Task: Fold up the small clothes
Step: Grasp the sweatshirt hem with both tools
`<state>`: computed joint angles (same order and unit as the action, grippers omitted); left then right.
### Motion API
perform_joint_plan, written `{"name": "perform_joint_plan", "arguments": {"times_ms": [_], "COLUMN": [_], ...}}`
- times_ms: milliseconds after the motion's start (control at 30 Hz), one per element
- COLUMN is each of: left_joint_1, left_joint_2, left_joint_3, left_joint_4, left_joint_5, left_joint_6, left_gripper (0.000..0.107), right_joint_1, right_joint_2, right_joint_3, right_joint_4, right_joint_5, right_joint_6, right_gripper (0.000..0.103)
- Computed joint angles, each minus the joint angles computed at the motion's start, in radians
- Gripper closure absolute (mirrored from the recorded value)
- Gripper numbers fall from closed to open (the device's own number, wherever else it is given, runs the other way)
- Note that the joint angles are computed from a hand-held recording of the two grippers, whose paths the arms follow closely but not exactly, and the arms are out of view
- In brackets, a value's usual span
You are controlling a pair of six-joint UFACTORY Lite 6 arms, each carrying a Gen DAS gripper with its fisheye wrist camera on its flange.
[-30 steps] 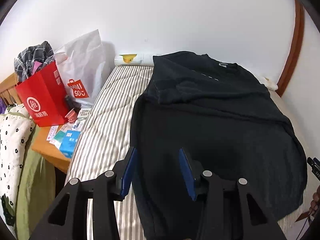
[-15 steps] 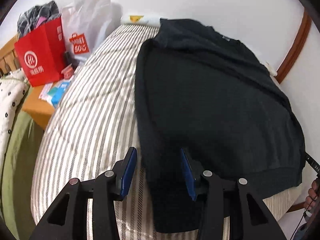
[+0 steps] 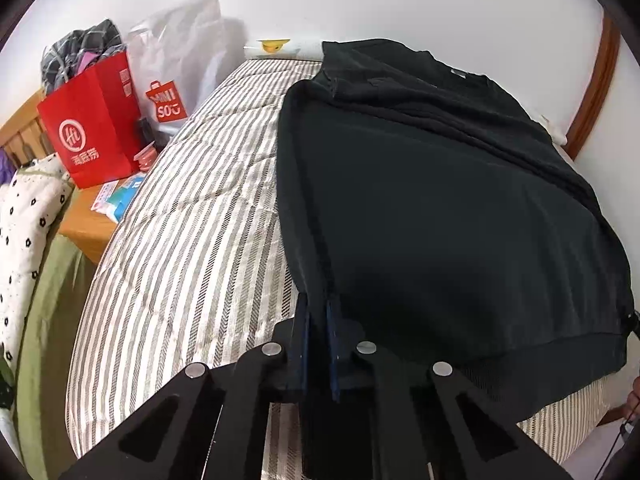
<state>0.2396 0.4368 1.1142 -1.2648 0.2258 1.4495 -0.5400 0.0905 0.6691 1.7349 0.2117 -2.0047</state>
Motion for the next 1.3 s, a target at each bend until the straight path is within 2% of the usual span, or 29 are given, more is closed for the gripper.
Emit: {"name": "perform_joint_plan", "arguments": {"times_ms": [200, 433, 567, 667, 767, 833, 1033, 1100, 1133, 1167, 1233, 1267, 1300], "left_joint_1": [0.038, 0.096, 0.165, 0.196, 0.225, 0.235, 0.236, 0.210, 0.199, 0.176, 0.141, 0.127, 0.118], "left_joint_2": [-0.119, -0.335, -0.391, -0.379, -0.344, -0.334, -0.383, -0.387, -0.385, -0.385, -0.385, -0.387, -0.391], "left_joint_3": [-0.156, -0.391, -0.468, -0.483, -0.458, -0.454, -0.536, -0.540, -0.535, -0.531, -0.522, -0.517, -0.517], "left_joint_4": [-0.152, -0.138, -0.106, -0.157, -0.141, -0.124, -0.248, -0.272, -0.270, -0.276, -0.277, -0.264, -0.265], "left_joint_5": [0.044, 0.111, 0.171, 0.198, 0.244, 0.261, 0.278, 0.257, 0.247, 0.222, 0.176, 0.152, 0.129], "left_joint_6": [0.179, 0.241, 0.271, 0.345, 0.322, 0.311, 0.465, 0.473, 0.466, 0.465, 0.456, 0.439, 0.436], "left_gripper": [0.100, 0.100, 0.100, 0.099, 0.095, 0.091, 0.081, 0.076, 0.075, 0.075, 0.075, 0.082, 0.094], "right_joint_1": [-0.090, -0.224, -0.254, -0.252, -0.238, -0.246, -0.248, -0.253, -0.234, -0.188, -0.182, -0.184, -0.184], "right_joint_2": [-0.053, -0.170, -0.216, -0.224, -0.235, -0.229, -0.186, -0.217, -0.210, -0.195, -0.187, -0.188, -0.204], "right_joint_3": [-0.013, -0.071, -0.117, -0.145, -0.160, -0.158, -0.146, -0.185, -0.187, -0.185, -0.176, -0.172, -0.177], "right_joint_4": [-0.201, -0.412, -0.438, -0.430, -0.405, -0.392, -0.380, -0.364, -0.329, -0.262, -0.253, -0.268, -0.280], "right_joint_5": [0.044, 0.130, 0.149, 0.127, 0.106, 0.120, 0.132, 0.150, 0.135, 0.086, 0.084, 0.086, 0.072], "right_joint_6": [0.126, 0.268, 0.258, 0.237, 0.225, 0.216, 0.232, 0.208, 0.180, 0.132, 0.140, 0.152, 0.154], "right_gripper": [0.096, 0.096, 0.096, 0.096, 0.093, 0.090, 0.076, 0.062, 0.062, 0.062, 0.065, 0.073, 0.091]}}
